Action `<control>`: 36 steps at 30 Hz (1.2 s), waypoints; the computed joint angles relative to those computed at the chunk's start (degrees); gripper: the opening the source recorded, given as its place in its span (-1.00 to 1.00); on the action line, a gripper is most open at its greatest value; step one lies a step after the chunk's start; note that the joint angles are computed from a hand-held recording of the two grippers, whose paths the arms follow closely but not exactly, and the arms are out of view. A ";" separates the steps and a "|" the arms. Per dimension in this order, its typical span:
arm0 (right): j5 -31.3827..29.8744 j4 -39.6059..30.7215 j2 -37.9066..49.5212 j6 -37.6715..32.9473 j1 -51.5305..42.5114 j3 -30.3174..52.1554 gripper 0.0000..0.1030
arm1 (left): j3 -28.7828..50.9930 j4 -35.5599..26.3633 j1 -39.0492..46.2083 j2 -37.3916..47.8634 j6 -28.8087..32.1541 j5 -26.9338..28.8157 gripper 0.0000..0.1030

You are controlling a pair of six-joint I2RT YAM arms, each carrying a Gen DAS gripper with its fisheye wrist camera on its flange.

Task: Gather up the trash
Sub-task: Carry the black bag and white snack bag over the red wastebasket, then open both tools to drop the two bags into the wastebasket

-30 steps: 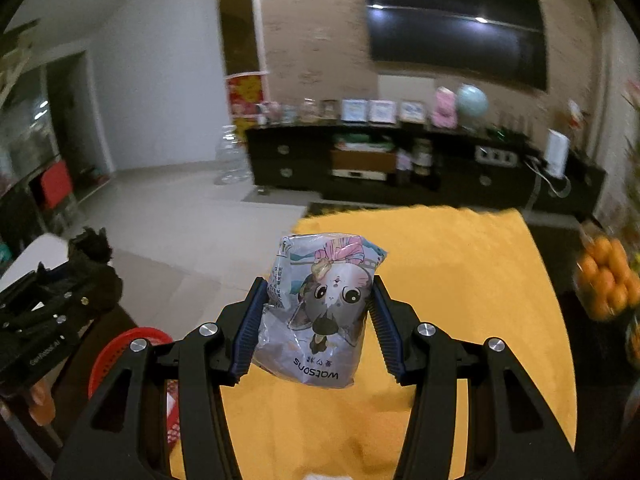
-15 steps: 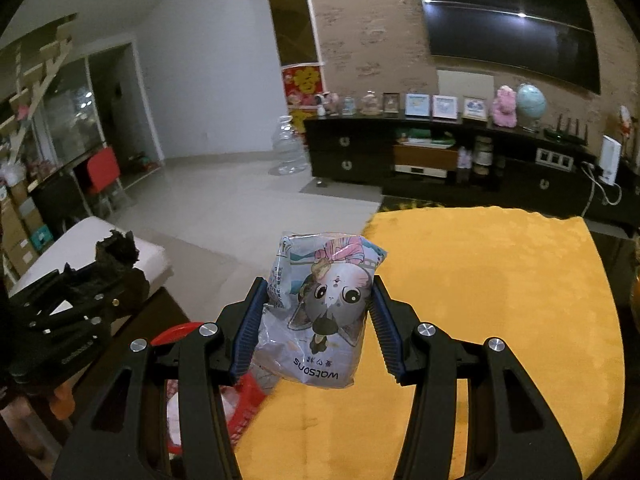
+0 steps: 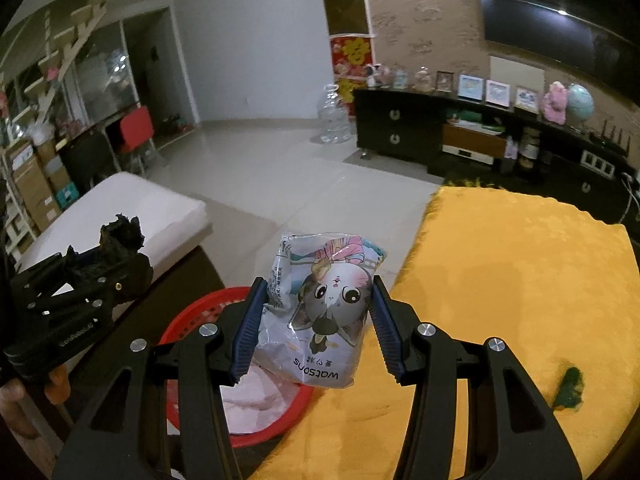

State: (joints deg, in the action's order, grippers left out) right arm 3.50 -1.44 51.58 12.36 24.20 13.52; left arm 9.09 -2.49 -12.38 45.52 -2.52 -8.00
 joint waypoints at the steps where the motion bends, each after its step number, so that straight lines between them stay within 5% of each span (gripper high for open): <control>1: 0.33 0.85 1.40 0.42 1.15 0.25 -0.03 | -0.15 0.74 0.09 0.89 -0.02 -0.16 -0.02; 15: -2.81 8.91 16.43 3.41 4.00 1.25 -0.03 | 0.13 13.94 2.43 22.78 1.96 1.57 -0.02; 26: -4.13 11.37 23.96 3.74 5.54 2.33 0.08 | 0.24 12.98 2.51 23.64 4.03 2.78 0.13; 36: -4.16 10.39 22.45 3.54 3.75 1.54 0.26 | 0.55 10.62 3.42 20.93 4.03 4.60 0.40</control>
